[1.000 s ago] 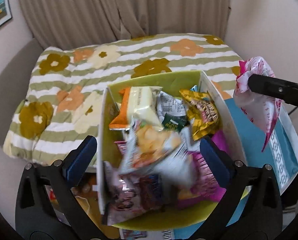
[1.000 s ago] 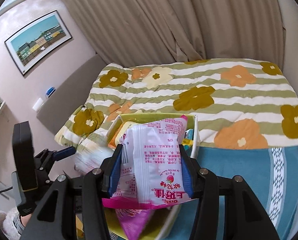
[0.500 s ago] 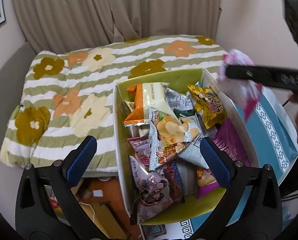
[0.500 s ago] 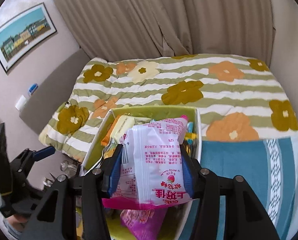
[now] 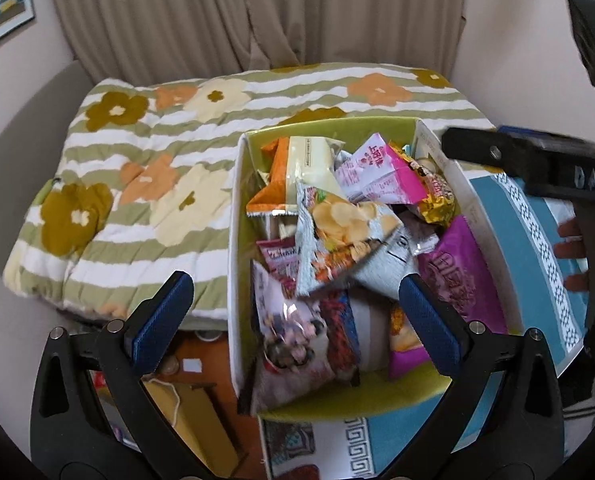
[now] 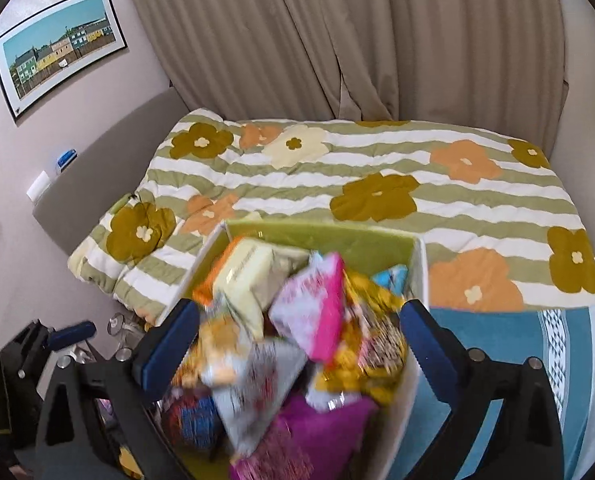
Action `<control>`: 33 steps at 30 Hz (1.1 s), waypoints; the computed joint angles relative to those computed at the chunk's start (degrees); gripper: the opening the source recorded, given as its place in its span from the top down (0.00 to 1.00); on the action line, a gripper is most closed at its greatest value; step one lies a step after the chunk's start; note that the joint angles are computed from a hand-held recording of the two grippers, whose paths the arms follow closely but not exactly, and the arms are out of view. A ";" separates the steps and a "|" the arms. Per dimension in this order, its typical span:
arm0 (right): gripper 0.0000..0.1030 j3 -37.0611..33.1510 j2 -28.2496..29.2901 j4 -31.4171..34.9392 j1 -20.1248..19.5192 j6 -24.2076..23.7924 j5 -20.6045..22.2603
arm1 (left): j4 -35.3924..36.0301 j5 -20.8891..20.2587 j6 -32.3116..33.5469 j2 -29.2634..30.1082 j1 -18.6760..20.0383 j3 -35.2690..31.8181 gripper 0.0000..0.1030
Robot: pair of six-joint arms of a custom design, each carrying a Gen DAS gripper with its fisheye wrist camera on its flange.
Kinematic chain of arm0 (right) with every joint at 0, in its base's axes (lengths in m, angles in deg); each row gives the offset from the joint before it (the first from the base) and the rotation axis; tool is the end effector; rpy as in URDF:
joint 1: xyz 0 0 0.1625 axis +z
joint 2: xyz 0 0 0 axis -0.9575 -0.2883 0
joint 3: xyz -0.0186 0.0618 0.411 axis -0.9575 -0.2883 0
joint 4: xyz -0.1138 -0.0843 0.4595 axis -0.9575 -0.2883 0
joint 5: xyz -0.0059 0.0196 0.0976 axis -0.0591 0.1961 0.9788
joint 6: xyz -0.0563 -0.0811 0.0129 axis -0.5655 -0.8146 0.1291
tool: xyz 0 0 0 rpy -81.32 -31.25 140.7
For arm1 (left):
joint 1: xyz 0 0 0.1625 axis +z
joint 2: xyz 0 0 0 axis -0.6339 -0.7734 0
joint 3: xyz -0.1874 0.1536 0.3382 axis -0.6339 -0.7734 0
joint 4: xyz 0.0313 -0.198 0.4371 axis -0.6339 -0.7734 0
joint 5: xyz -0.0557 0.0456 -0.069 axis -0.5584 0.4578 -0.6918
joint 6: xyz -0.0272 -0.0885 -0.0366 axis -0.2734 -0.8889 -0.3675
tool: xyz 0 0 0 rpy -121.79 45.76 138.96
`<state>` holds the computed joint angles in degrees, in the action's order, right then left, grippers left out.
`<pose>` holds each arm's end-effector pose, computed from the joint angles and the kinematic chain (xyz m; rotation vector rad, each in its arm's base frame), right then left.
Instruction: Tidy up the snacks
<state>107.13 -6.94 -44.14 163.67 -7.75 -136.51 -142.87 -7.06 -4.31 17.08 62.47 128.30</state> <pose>0.1249 -0.6039 0.4902 1.1420 -2.5956 0.4313 -0.5856 -0.4808 0.0258 -0.0256 2.1124 -0.8367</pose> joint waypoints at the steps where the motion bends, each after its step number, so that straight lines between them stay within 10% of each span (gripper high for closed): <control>1: 0.03 0.48 -0.95 -0.23 -0.30 -0.72 0.09 | 0.99 -0.03 -1.19 0.51 -0.43 -0.75 0.01; 18: 0.03 2.91 -18.89 -3.68 -7.46 -9.95 7.29 | 30.05 4.30 -22.83 17.28 -10.82 -26.98 0.01; 33: 0.03 4.71 -27.71 -3.64 -16.41 -12.75 9.87 | 37.40 6.51 -28.40 25.91 -14.93 -38.71 0.01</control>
